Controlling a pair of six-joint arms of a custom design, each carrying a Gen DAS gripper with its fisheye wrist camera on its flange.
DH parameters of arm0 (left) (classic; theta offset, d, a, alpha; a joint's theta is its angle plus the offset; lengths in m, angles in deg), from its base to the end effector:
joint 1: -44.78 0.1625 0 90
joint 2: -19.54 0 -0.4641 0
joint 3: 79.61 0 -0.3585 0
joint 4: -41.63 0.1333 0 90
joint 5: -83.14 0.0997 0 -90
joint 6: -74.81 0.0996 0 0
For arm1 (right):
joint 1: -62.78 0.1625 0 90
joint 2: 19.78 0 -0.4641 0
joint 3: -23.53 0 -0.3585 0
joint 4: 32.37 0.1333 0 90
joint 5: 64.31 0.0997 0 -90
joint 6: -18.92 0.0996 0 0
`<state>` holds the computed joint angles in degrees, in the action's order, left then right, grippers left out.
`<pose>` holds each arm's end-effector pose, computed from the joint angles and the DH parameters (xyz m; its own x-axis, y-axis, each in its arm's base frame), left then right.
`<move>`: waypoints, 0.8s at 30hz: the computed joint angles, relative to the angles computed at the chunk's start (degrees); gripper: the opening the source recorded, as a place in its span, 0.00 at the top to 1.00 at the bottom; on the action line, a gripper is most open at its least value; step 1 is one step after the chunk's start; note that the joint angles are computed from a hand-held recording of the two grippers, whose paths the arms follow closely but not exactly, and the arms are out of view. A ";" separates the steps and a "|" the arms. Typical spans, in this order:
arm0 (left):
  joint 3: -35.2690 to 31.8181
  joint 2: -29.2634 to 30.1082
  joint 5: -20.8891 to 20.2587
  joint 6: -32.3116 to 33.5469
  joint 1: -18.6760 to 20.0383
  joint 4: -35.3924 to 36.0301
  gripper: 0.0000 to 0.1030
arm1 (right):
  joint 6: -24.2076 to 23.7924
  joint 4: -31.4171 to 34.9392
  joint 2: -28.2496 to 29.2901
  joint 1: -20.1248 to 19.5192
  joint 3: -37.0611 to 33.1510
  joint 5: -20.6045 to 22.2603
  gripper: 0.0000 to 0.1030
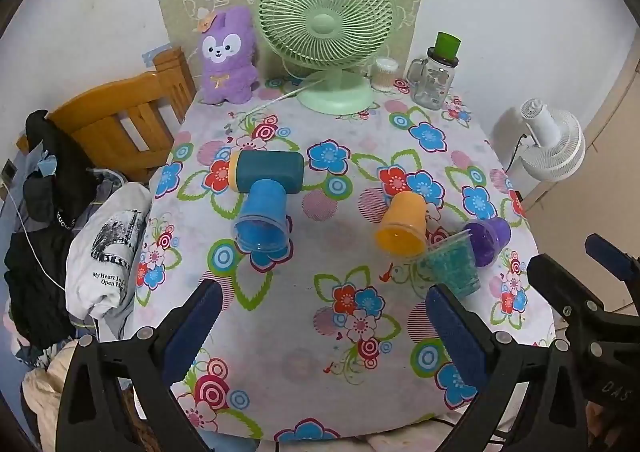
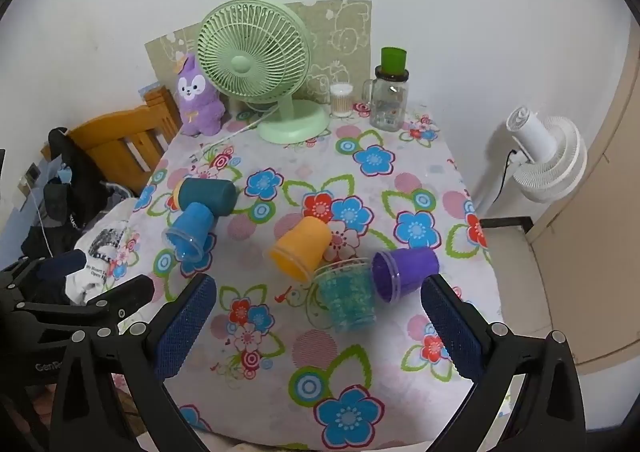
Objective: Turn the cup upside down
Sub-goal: 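Move the left gripper toward the orange plastic cup on the table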
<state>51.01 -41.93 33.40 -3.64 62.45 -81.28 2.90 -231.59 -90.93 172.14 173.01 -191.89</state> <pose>-0.3066 -0.3051 0.1150 -0.7264 -0.0711 -0.6836 0.2836 0.8750 -0.3923 0.1840 -0.3048 0.2341 -0.7399 -0.1920 0.6447 -0.5084 0.7872 -0.3490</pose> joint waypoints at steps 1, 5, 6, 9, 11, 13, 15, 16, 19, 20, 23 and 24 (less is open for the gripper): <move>-0.17 0.13 0.04 0.08 0.02 0.11 0.01 | -0.19 -0.09 0.11 0.13 -0.10 -0.30 0.00; -0.53 0.40 0.33 0.18 -0.14 0.29 0.01 | 0.24 1.49 -0.93 -0.33 -0.43 0.08 0.00; -0.64 0.45 0.38 0.27 -0.16 0.24 0.01 | 0.19 1.15 -0.84 -0.38 -0.32 0.03 0.00; -0.92 0.68 0.54 0.62 -0.15 0.24 0.01 | 0.14 1.18 -0.76 -0.31 -0.43 -0.43 0.00; -0.93 0.65 0.60 0.78 -0.16 0.19 0.01 | 0.17 1.48 -1.00 -0.53 -0.52 -0.22 0.00; -1.01 0.67 0.64 0.97 -0.06 0.17 0.01 | 0.11 0.92 -0.74 -0.40 -0.29 -0.46 0.00; -1.03 0.71 0.61 0.86 -0.08 0.29 0.01 | -0.21 0.23 -0.47 -0.39 -0.11 -0.93 0.00; -0.85 0.67 0.73 0.86 -0.21 0.17 0.01 | -0.29 0.17 -0.38 -0.38 -0.20 -1.13 0.00; -0.78 0.60 0.85 1.08 -0.25 0.00 0.01 | -0.14 0.48 -0.44 -0.66 -0.34 -1.03 0.00; -0.75 0.74 0.84 1.03 -0.28 -0.09 0.00 | -0.07 0.62 -0.46 -0.70 -0.39 -1.03 0.00; -0.84 0.77 0.87 1.00 -0.27 0.09 0.00 | -0.18 0.54 -0.50 -0.73 -0.35 -1.03 0.00; -0.82 0.76 0.83 0.93 -0.26 0.03 0.00 | -0.05 1.07 -0.68 -0.76 -0.54 -0.95 0.00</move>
